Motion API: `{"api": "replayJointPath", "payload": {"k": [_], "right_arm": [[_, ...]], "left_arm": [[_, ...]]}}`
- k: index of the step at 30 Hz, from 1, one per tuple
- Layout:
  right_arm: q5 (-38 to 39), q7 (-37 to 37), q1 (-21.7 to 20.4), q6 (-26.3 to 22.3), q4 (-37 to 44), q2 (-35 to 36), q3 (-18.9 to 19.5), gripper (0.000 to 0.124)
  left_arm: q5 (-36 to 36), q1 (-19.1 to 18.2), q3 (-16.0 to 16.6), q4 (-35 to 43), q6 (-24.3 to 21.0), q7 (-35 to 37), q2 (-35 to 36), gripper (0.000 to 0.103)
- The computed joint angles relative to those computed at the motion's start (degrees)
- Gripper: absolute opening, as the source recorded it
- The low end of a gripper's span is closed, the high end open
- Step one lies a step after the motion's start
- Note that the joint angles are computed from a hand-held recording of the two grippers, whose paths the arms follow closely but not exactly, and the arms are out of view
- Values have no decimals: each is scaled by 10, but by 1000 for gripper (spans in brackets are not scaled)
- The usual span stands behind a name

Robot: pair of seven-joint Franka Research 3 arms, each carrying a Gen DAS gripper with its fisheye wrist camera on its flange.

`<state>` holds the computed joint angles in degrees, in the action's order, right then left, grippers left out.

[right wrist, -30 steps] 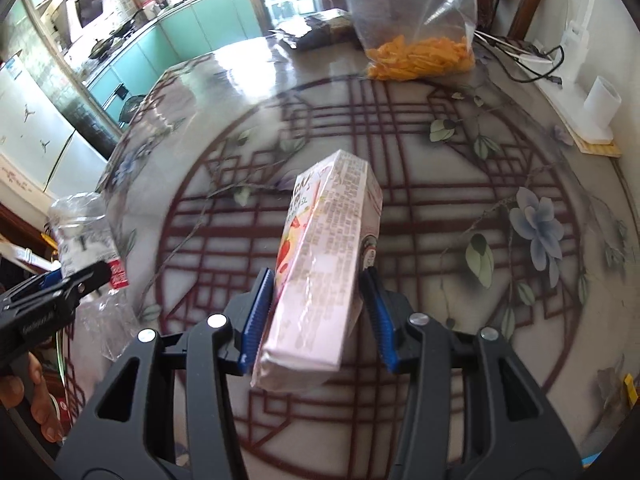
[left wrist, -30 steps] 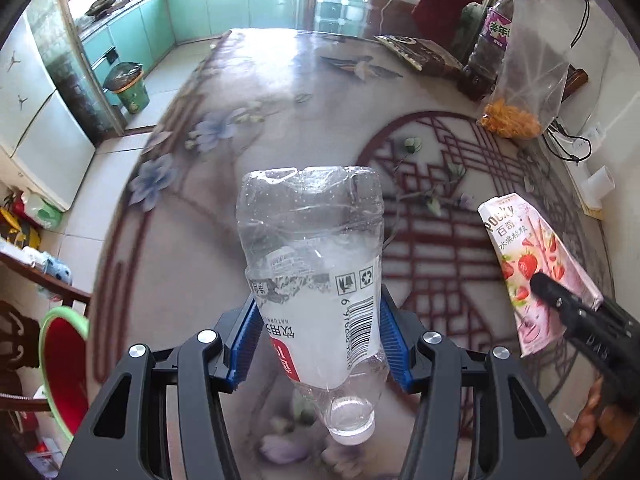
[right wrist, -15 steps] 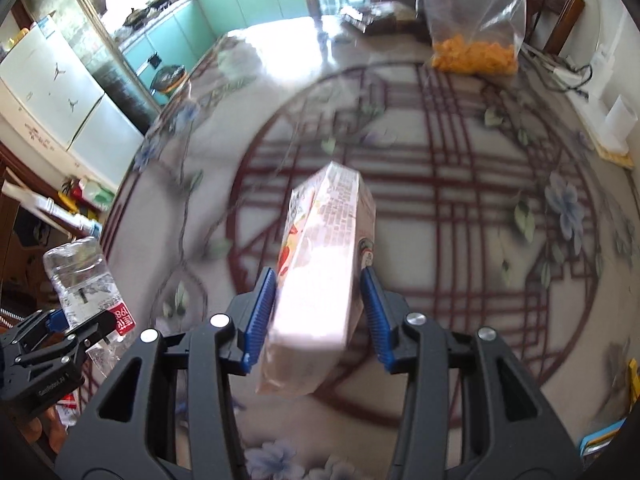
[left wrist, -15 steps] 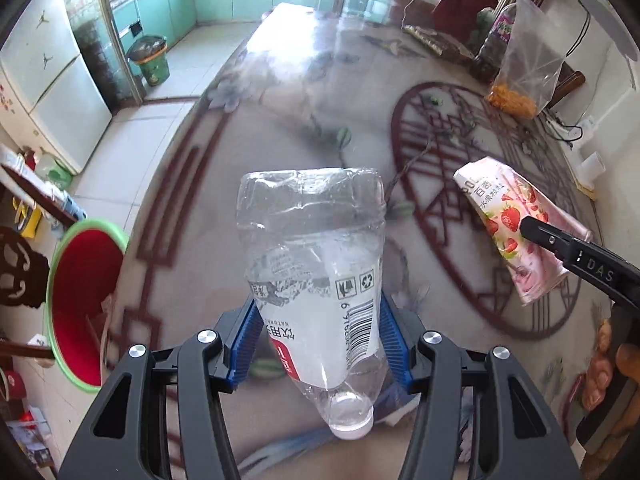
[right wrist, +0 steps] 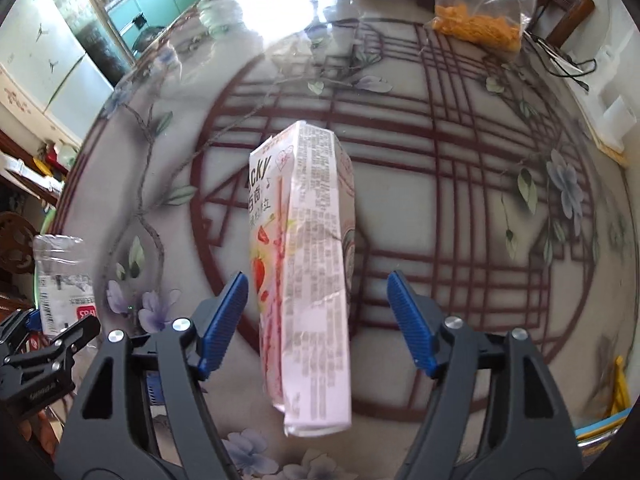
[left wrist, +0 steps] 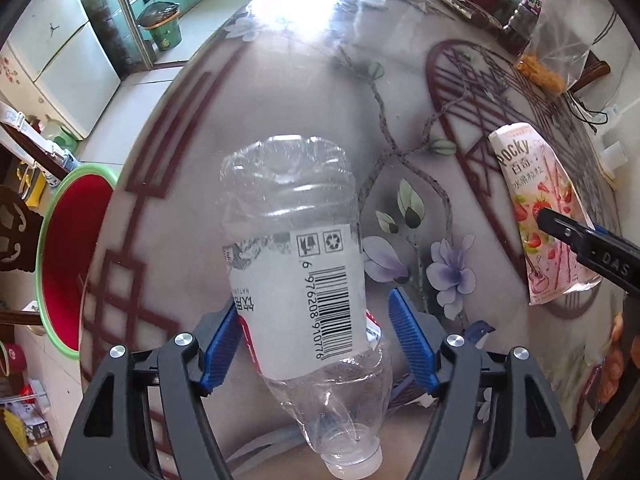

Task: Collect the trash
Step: 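Carry the bottle and snack box over the red bucket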

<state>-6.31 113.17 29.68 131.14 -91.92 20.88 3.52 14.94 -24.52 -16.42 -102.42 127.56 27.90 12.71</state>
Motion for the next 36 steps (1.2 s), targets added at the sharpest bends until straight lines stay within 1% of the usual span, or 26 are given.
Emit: {"api": "replayJointPath", "payload": {"k": [1, 4, 7, 11, 15, 19, 24, 29, 36], "right_arm": [[3, -16, -2, -3, 4, 5, 4, 51], [-8, -22, 4, -5, 6, 6, 1, 50], [5, -23, 1, 2, -2, -2, 3, 49], [12, -19, 2, 30, -21, -28, 9, 48], [13, -15, 9, 46, -11, -33, 15, 48], [-6, 3, 26, 49, 6, -32, 15, 48], [-39, 37, 48, 33, 32, -25, 12, 49], [-65, 75, 67, 15, 58, -15, 10, 49], [-98, 113, 98, -15, 105, 11, 10, 49]], "left_arm": [[8, -3, 0, 3, -4, 0, 3, 63], [12, -3, 0, -6, 4, 1, -2, 59], [4, 2, 0, -22, 17, 1, -17, 58], [28, 1, 1, -37, 15, -11, -43, 57], [40, 8, 2, -56, 21, -10, -72, 57], [44, 19, 2, -83, 45, 3, -100, 56], [30, 34, 4, -117, 83, 40, -132, 56], [6, 48, 9, -152, 110, 81, -162, 56], [-22, 67, 20, -191, 125, 120, -193, 56]]}}
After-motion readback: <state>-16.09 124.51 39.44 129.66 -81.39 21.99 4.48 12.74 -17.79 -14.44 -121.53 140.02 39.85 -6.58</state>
